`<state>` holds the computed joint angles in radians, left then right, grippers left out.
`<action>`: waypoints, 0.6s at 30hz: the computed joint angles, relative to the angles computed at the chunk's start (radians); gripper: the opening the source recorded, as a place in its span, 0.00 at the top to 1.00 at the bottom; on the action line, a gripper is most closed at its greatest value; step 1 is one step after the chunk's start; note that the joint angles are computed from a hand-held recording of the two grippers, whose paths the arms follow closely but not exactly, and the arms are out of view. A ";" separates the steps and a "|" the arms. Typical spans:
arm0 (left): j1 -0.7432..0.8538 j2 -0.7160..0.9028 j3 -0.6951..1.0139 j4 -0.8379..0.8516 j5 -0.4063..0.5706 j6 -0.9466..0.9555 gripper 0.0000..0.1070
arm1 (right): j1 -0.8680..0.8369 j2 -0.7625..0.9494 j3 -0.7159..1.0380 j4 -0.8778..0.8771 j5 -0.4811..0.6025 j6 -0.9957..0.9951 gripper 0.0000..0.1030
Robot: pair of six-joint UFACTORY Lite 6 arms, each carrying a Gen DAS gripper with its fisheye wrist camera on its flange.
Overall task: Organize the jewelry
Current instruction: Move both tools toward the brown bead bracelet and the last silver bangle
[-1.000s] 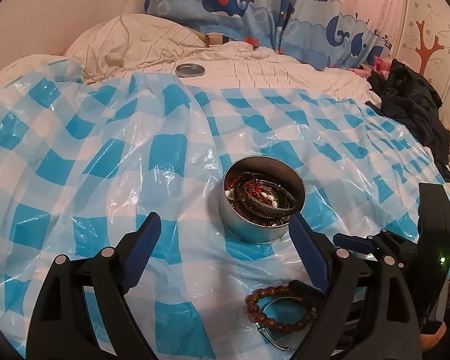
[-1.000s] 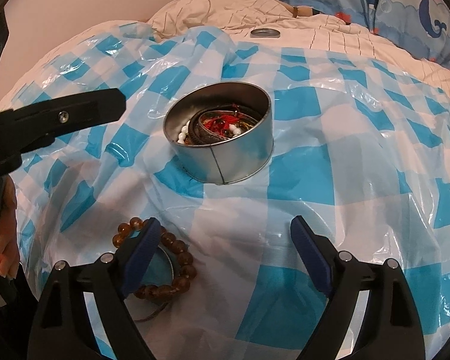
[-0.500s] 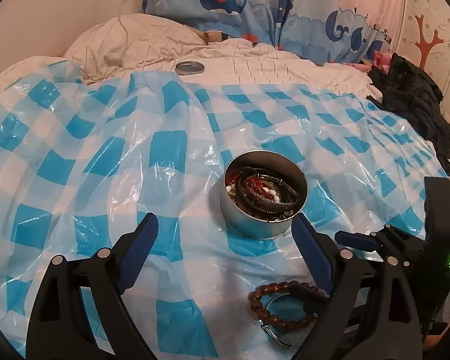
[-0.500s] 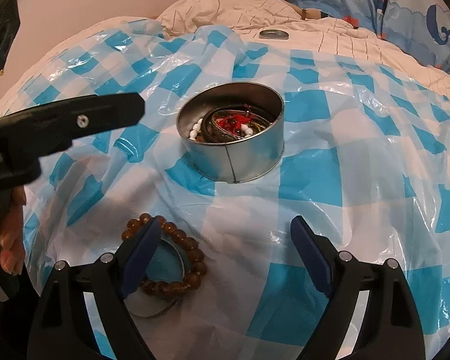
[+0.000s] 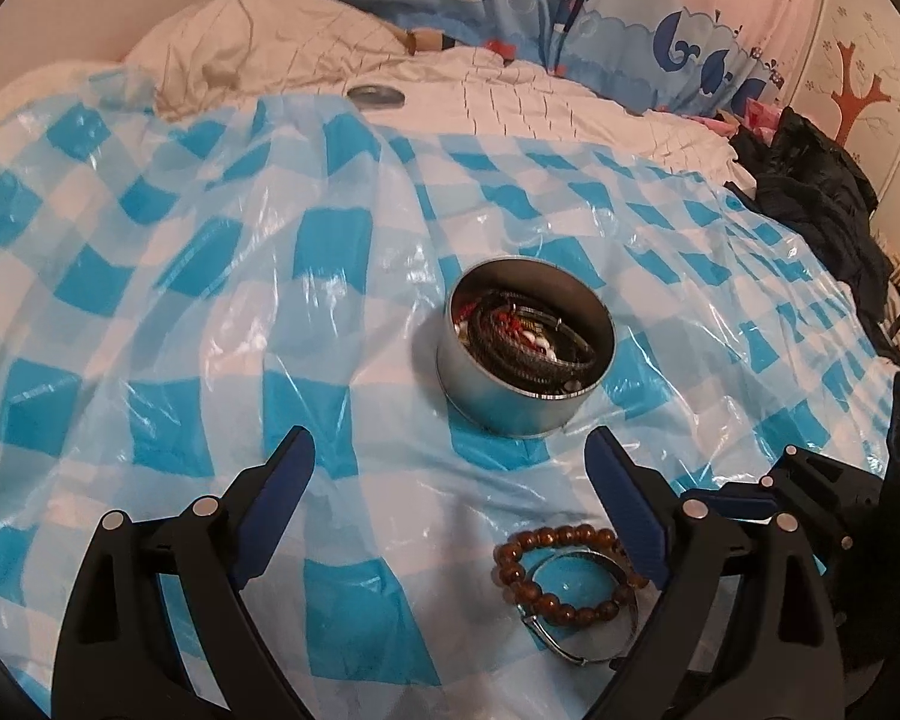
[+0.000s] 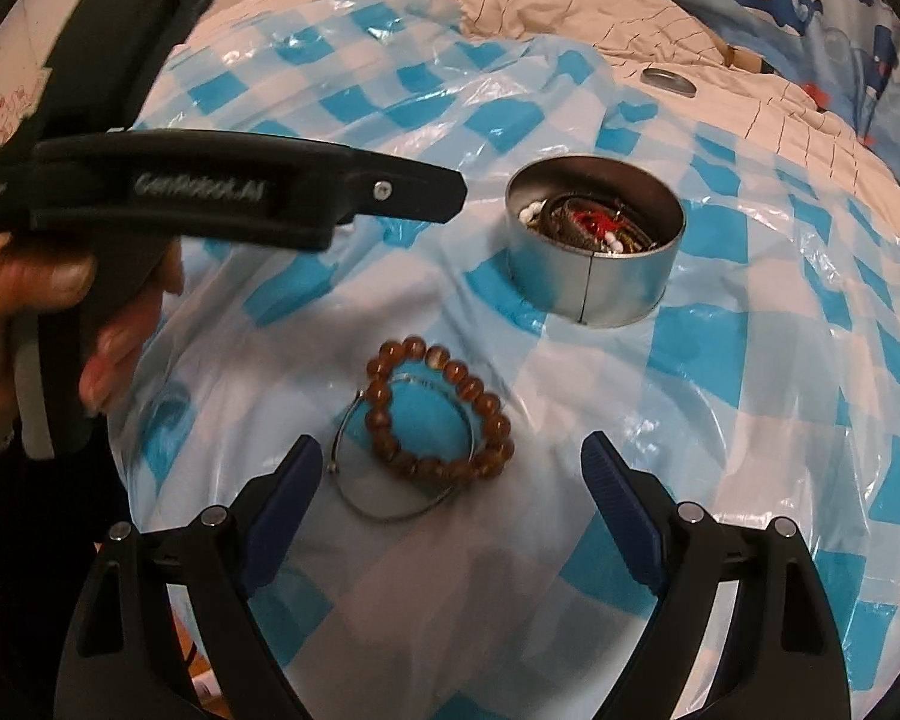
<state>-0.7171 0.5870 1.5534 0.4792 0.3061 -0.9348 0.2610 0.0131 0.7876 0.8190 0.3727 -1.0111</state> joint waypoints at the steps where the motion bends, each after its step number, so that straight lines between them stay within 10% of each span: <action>1: 0.004 0.007 0.003 -0.034 -0.006 0.029 0.18 | -0.007 -0.005 -0.006 0.013 0.006 -0.013 0.18; 14: 0.000 0.025 0.018 -0.074 0.002 0.068 0.18 | 0.048 0.152 0.070 0.062 -0.043 0.026 0.17; 18: 0.012 0.005 -0.004 -0.079 -0.010 0.064 0.18 | -0.020 0.155 0.077 0.213 0.042 -0.116 0.44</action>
<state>-0.7050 0.5922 1.5498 0.4005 0.2963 -0.8706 0.2406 0.1684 0.8647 1.0323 0.4146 -1.1276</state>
